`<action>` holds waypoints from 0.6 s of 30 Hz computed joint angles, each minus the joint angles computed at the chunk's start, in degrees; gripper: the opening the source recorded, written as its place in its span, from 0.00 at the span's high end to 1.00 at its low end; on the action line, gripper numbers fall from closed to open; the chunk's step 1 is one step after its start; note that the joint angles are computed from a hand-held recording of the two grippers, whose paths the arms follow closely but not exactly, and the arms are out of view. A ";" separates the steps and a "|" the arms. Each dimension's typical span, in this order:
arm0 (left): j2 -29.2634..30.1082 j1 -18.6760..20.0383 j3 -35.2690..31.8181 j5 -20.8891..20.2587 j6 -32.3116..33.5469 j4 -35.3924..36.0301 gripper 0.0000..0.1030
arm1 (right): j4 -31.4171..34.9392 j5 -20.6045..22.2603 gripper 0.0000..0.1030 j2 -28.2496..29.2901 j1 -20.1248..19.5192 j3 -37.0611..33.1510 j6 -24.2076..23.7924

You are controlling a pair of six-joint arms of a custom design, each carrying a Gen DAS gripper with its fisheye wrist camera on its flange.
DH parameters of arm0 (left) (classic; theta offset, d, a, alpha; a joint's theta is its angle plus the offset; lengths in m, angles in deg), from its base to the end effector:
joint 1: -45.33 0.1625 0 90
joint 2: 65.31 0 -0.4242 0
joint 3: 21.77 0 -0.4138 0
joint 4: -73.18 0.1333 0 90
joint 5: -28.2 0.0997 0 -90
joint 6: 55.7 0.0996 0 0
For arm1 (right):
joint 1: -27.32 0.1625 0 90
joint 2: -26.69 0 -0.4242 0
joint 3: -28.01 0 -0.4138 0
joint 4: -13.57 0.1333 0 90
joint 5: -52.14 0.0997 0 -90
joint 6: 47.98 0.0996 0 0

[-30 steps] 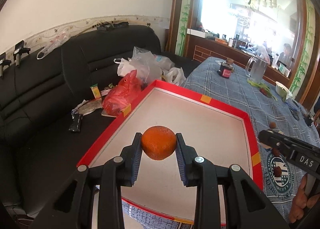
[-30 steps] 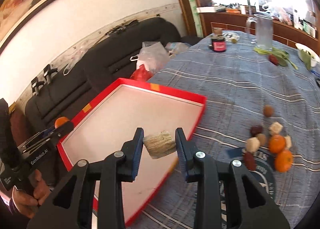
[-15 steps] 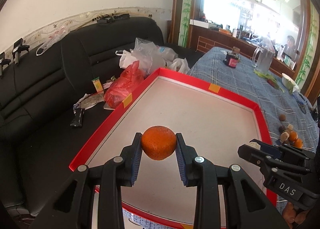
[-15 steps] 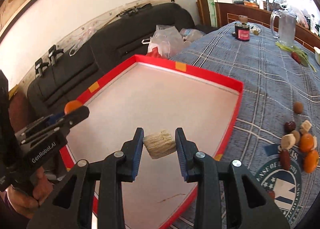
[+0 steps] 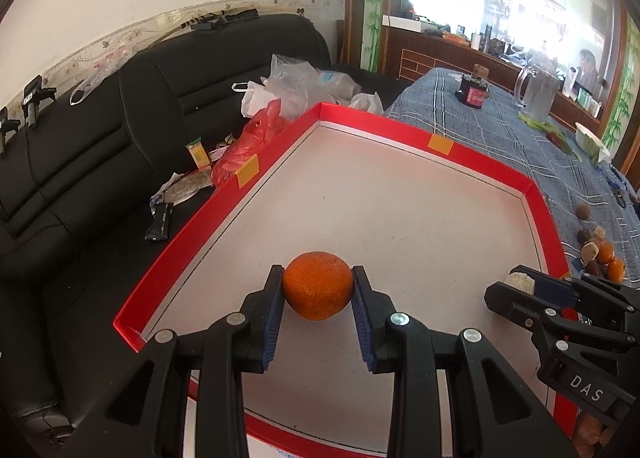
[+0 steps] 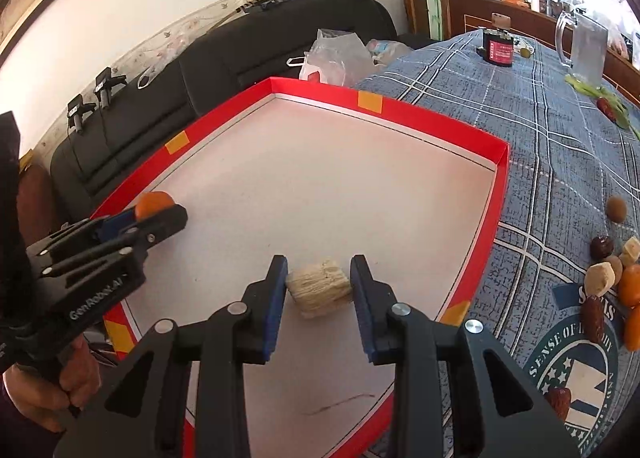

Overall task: Organize fruits
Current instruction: 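Carry the orange into the red tray and open the left tool while the right tool carries the cube, then lower the cube into the red tray and open the right tool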

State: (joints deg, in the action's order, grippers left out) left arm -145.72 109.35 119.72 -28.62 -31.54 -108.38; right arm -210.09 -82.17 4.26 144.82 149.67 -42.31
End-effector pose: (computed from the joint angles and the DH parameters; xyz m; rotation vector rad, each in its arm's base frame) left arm -0.0059 -0.4409 0.1973 0.8720 2.3411 -0.6901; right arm 0.2635 -0.3682 -0.0865 0.1563 -2.4016 0.9866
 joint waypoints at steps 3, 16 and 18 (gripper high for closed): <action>0.22 -0.31 0.04 1.35 -0.13 -0.59 0.51 | -0.13 -0.20 0.66 0.26 0.10 -0.25 -1.04; 0.15 -2.43 0.82 4.83 -2.04 -0.85 0.27 | -10.83 3.50 0.55 -1.92 0.12 4.84 -3.80; 0.09 -2.86 1.03 5.08 -2.14 -1.25 0.27 | -12.84 2.78 0.54 -2.37 0.60 5.68 -4.74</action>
